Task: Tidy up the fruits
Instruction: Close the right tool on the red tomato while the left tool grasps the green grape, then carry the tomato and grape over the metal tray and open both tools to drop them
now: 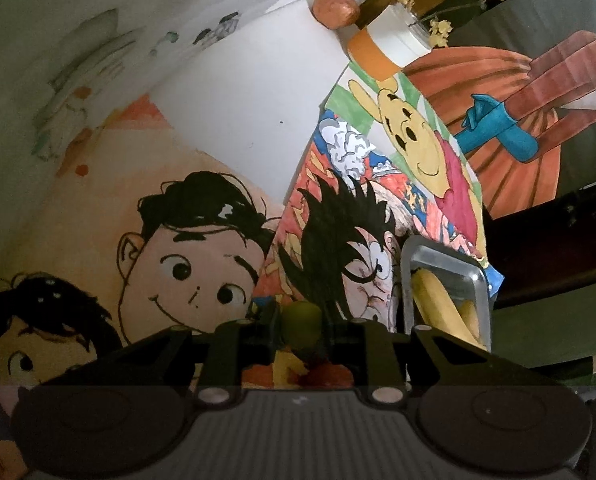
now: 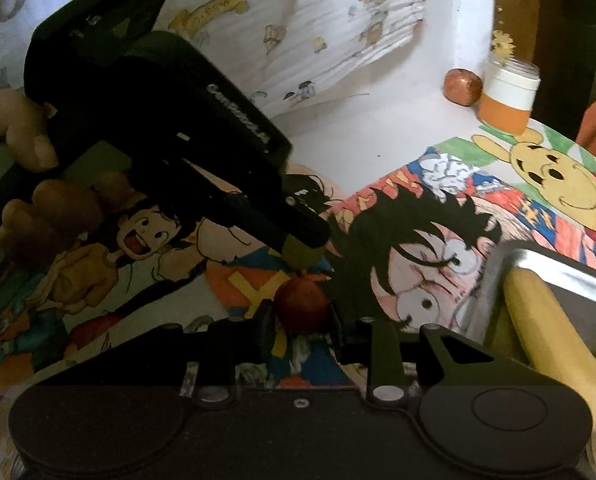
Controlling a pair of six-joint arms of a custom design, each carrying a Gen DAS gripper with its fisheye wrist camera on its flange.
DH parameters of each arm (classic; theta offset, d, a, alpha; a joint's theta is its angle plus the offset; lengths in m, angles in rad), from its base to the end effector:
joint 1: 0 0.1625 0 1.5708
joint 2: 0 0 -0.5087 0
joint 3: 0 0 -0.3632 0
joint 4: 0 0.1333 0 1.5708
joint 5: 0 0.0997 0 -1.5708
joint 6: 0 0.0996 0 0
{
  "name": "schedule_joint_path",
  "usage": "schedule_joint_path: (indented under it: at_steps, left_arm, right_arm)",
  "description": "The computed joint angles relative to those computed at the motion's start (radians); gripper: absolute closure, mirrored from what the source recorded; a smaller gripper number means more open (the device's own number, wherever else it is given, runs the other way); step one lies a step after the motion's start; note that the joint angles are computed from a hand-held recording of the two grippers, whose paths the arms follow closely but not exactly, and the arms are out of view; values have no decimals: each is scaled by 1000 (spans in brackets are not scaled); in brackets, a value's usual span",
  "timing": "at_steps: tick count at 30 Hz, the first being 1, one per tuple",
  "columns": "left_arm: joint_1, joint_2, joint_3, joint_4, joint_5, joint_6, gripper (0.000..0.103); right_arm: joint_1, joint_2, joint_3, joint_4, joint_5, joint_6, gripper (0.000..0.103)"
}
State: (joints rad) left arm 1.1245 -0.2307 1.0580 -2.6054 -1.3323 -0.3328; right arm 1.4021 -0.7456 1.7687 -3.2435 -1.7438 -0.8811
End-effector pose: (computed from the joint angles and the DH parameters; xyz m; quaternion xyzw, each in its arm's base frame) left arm -0.2291 -0.8421 -0.0627 0.0437 0.9867 -0.1400 0.0704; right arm -0.0033 -0.7111 0.1797 0.3034 -0.8945 0.2341 0.2302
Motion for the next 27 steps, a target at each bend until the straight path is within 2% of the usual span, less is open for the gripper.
schedule_joint_path:
  at_steps: [8,16,23,27]
  left_arm:
    - [-31,-35,140,-191,16,29,79]
    - [-101,-52,286,-398,71,97,79]
    - [-174,-33,414,-635,107,151,78]
    - [-205,-21,465,-702,72,170,78]
  right_arm:
    - [-25,-69,127,-137,74,36,72]
    - [-78,-161,268,-344,146,87,72]
    - [-144,-223,372,-514,148,96,72]
    - [-186,-244,425,-587,148,112,72]
